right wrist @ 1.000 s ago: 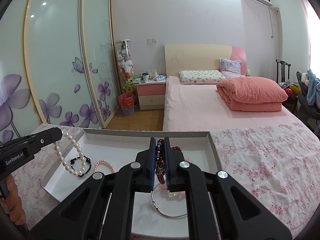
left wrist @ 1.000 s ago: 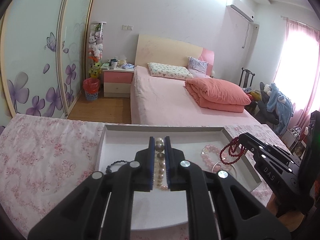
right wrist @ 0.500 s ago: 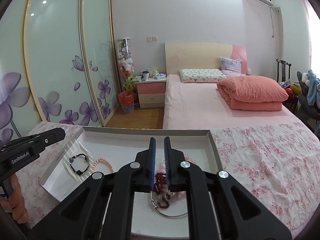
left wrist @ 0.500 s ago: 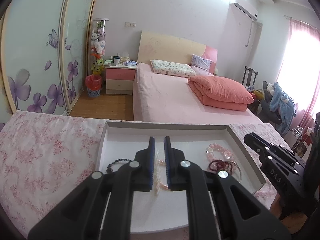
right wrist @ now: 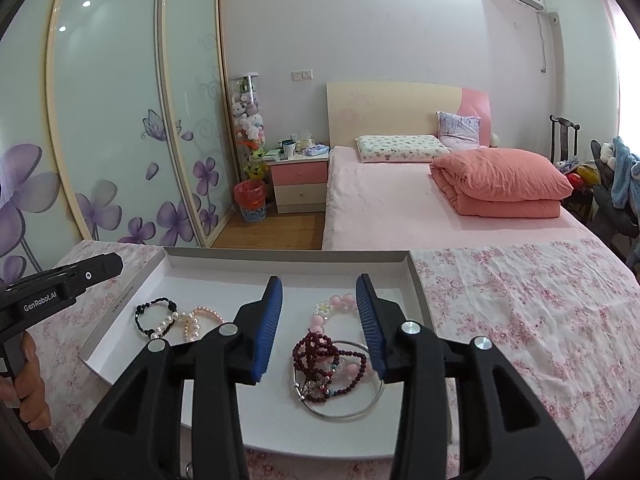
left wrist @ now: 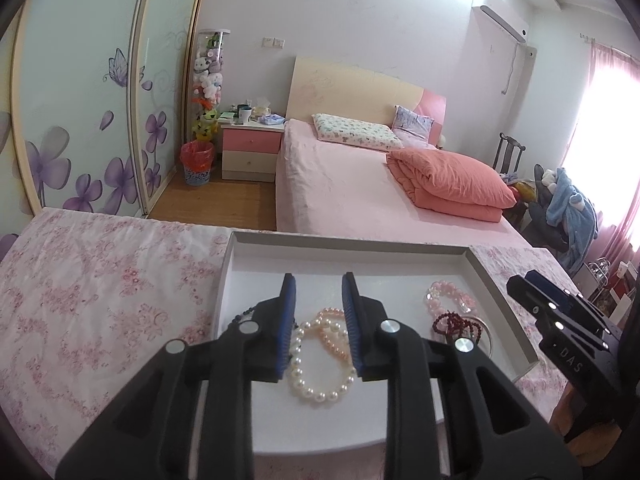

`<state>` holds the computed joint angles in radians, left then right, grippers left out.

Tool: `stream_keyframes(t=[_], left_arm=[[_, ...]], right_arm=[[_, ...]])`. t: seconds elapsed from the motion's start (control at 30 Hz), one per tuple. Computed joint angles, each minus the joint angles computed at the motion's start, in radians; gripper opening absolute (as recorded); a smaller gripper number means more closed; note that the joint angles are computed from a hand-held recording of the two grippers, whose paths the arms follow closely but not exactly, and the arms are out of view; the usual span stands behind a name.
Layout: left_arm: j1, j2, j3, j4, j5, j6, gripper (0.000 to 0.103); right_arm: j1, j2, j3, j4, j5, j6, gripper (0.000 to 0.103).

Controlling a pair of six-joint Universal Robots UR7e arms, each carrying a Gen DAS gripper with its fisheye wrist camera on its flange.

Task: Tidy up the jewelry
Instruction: 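Move both tools back over the bed toward the silver cuff and pearl earring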

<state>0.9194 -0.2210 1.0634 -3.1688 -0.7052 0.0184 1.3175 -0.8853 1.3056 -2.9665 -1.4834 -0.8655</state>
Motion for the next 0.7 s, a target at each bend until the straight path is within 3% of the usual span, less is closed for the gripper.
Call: stream_keyframes(t=[0.4,0.7], left_arm=[[-0.052,-0.099,0.257,-0.031,-0.01,-0.109,0.035],[-0.119,-0.141,0.425,0.013,-0.041,-0.234,0.054]], right_arm=[[-0.043,-0.127,0.15,0.035,0.002,-0.034,0.04],[-0.101,-0.267,0.301,0.115,-0.057,-0.102,0.04]])
